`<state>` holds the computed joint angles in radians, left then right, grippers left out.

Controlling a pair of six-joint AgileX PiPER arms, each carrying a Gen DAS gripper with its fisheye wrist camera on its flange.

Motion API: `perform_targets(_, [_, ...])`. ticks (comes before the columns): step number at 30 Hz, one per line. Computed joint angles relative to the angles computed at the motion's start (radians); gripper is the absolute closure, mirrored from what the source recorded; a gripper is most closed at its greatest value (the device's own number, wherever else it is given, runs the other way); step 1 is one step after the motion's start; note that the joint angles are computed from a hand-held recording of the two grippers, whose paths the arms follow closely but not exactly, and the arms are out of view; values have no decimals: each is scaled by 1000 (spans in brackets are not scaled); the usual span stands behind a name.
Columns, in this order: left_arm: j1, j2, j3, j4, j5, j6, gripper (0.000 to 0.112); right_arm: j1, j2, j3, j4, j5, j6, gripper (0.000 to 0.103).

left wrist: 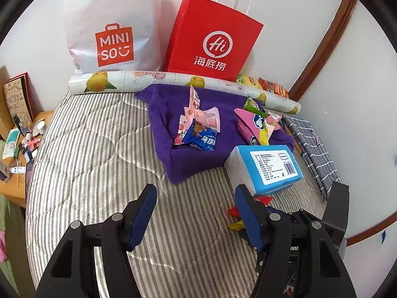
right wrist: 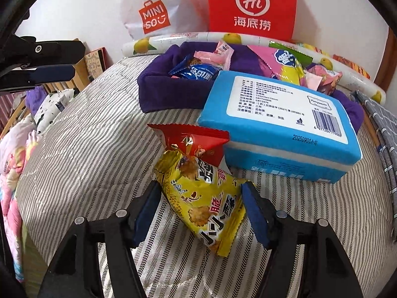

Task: Organize snacks
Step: 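Reach the left tool to the red candy pack while the right tool grasps the yellow chip bag, then grasp the red candy pack with the left tool while the right tool lifts the yellow chip bag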

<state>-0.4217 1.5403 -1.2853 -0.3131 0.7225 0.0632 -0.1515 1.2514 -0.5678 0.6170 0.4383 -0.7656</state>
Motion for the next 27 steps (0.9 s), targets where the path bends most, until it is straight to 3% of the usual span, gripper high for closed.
perform_targets(6, [-20,-9,27,6,-11,-8,49,-62,-50,22,74,52,-80,42])
perform_targets(13, [-64,3,58,-42,-45,6,49,-199,-192,40,122,198,-176,43])
perform_targets(19, [-129,37,64,-14,-60,-43,49,-450,-253,32,195,382,-350,43])
perform_targets(27, [-205,93,71,24,-86,-126,49,-748,-201,-8,270,524,-543,43])
